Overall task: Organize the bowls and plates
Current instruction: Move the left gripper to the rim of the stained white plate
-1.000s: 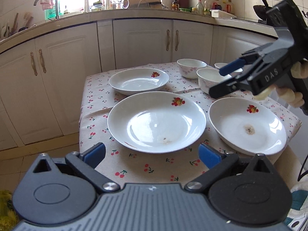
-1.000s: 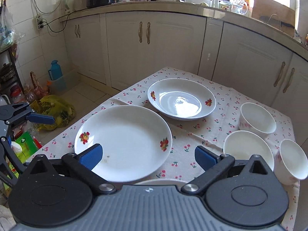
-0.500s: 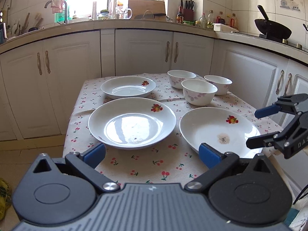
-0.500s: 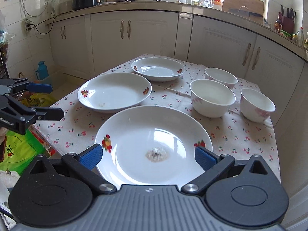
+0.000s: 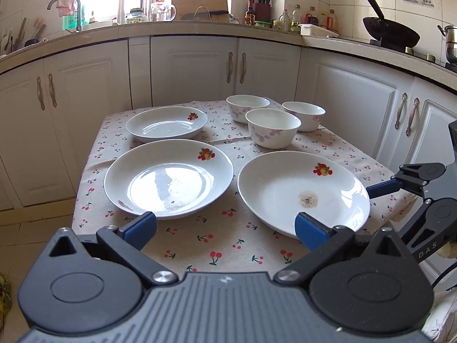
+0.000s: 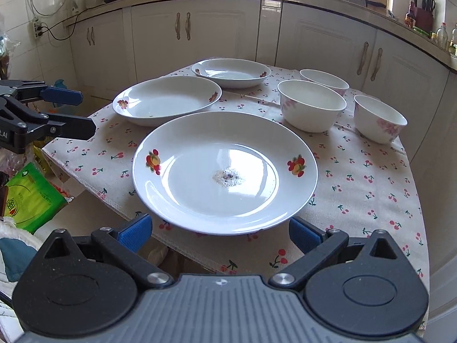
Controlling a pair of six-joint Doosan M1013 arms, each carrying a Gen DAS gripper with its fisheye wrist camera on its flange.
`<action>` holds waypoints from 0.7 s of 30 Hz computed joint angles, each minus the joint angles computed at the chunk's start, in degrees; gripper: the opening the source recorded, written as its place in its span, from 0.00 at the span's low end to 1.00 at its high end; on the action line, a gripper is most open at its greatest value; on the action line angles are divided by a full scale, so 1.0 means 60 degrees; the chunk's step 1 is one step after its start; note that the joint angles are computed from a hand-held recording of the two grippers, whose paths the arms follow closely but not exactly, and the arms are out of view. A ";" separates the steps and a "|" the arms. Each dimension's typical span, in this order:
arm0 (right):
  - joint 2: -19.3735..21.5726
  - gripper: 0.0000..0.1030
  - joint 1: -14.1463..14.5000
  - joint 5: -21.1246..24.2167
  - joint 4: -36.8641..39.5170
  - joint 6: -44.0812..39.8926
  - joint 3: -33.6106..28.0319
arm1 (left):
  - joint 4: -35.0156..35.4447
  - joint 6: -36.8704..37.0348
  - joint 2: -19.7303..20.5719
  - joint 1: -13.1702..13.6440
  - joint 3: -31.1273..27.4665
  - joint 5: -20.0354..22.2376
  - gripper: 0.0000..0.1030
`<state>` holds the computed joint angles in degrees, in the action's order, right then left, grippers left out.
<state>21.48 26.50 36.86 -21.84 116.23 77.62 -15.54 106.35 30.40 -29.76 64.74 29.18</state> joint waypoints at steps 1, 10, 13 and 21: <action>0.0006 1.00 -0.0003 -0.0006 0.0005 -0.0016 0.0016 | 0.0002 -0.0005 0.0019 -0.0003 -0.0025 0.0017 0.99; 0.0171 1.00 -0.0151 0.0004 0.0177 -0.0073 -0.0048 | -0.0535 0.0693 0.0433 0.0040 -0.0781 0.0873 0.99; 0.0228 1.00 -0.0180 0.0031 0.0281 -0.0201 -0.0095 | -0.0781 0.1154 0.0643 0.0067 -0.1206 0.1433 0.99; 0.0312 1.00 -0.0260 -0.0114 0.0626 -0.0706 -0.0143 | -0.0895 0.1892 0.1367 0.0060 -0.2667 0.2909 0.99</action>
